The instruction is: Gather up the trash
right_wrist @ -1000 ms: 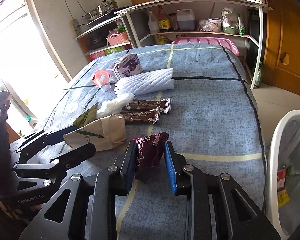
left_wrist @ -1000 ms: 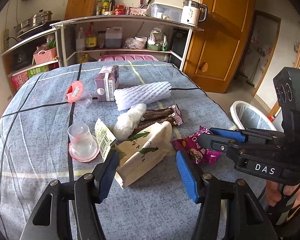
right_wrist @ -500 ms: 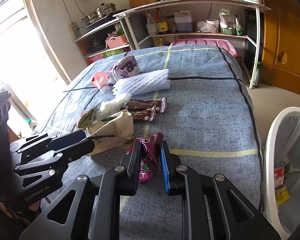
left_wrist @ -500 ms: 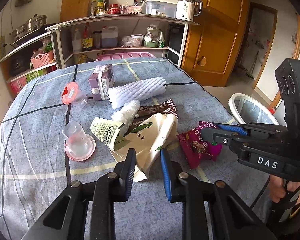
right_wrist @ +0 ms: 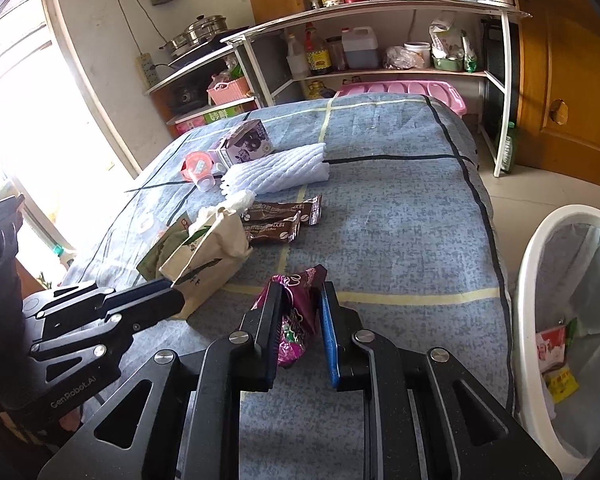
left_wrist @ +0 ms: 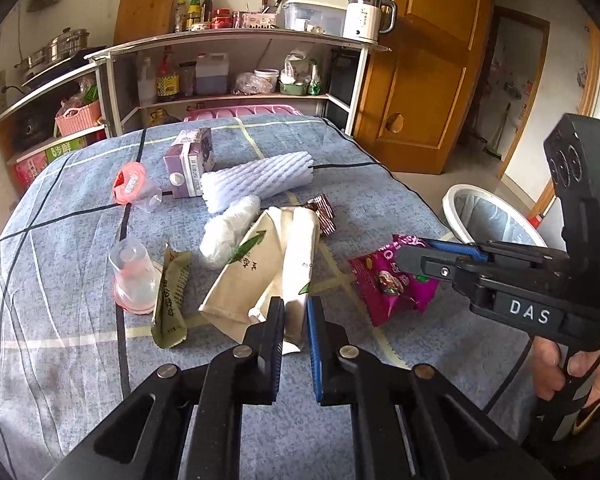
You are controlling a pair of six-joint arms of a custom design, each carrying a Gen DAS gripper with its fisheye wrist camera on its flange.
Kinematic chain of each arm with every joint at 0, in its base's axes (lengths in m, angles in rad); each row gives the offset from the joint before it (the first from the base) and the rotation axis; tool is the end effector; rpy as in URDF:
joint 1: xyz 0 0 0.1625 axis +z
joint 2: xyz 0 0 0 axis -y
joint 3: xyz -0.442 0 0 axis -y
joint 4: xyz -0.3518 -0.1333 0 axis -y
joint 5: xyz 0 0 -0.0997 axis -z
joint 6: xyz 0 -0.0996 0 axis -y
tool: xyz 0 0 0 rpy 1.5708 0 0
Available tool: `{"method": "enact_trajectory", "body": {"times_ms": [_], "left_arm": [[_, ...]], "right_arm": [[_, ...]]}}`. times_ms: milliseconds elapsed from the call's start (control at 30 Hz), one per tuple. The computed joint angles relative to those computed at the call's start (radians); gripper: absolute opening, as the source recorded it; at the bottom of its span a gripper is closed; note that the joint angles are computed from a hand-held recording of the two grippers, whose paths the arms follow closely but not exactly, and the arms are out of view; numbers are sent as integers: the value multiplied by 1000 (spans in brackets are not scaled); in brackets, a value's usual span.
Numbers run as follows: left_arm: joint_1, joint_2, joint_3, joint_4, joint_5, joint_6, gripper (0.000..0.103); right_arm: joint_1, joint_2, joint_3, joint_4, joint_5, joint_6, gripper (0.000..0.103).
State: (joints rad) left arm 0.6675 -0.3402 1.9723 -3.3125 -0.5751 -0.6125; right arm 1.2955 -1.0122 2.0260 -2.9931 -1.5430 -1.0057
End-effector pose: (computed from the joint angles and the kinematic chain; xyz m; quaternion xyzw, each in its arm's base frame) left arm -0.2585 -0.4799 -0.0841 0.1012 0.8718 -0.3627 0.3132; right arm -0.0189 -0.5675 0.1869 0.3523 -0.9135 0.1708 0.1103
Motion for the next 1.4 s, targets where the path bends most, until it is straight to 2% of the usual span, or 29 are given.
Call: {"method": "enact_trajectory", "body": {"times_ms": [67, 133, 200, 233, 300, 400, 500, 533, 867, 1000, 1233, 1400], "left_arm": [[1, 2, -12, 9, 19, 1, 15], [0, 0, -33, 90, 59, -15, 38], [10, 1, -54, 130, 62, -13, 48], [21, -1, -62, 126, 37, 3, 48], [33, 1, -74, 132, 31, -2, 48], [40, 4, -87, 151, 30, -9, 29], [34, 5, -88, 173, 44, -11, 21], [32, 5, -87, 166, 44, -6, 8], [11, 5, -74, 55, -1, 29, 7], [-17, 14, -89, 42, 10, 52, 7], [-33, 54, -174, 29, -22, 127, 7], [-31, 97, -264, 21, -74, 191, 7]], "right_arm": [[-1, -1, 1, -4, 2, 4, 19], [-3, -2, 1, -2, 5, 4, 19], [-5, -2, 1, -5, 6, 4, 19], [-5, -1, 0, -4, 6, 6, 19], [-6, 0, -1, -3, 5, 9, 19], [-7, -3, -1, 2, 9, 8, 19], [-9, -4, -2, 1, 11, 9, 19], [-11, -4, -3, 3, 13, 11, 19], [-35, -44, 0, 23, 59, 20, 19], [-49, -76, 5, 30, 92, 18, 19], [-80, -125, -4, 23, 131, 30, 19], [-108, -152, -30, 18, 145, 47, 19]]}}
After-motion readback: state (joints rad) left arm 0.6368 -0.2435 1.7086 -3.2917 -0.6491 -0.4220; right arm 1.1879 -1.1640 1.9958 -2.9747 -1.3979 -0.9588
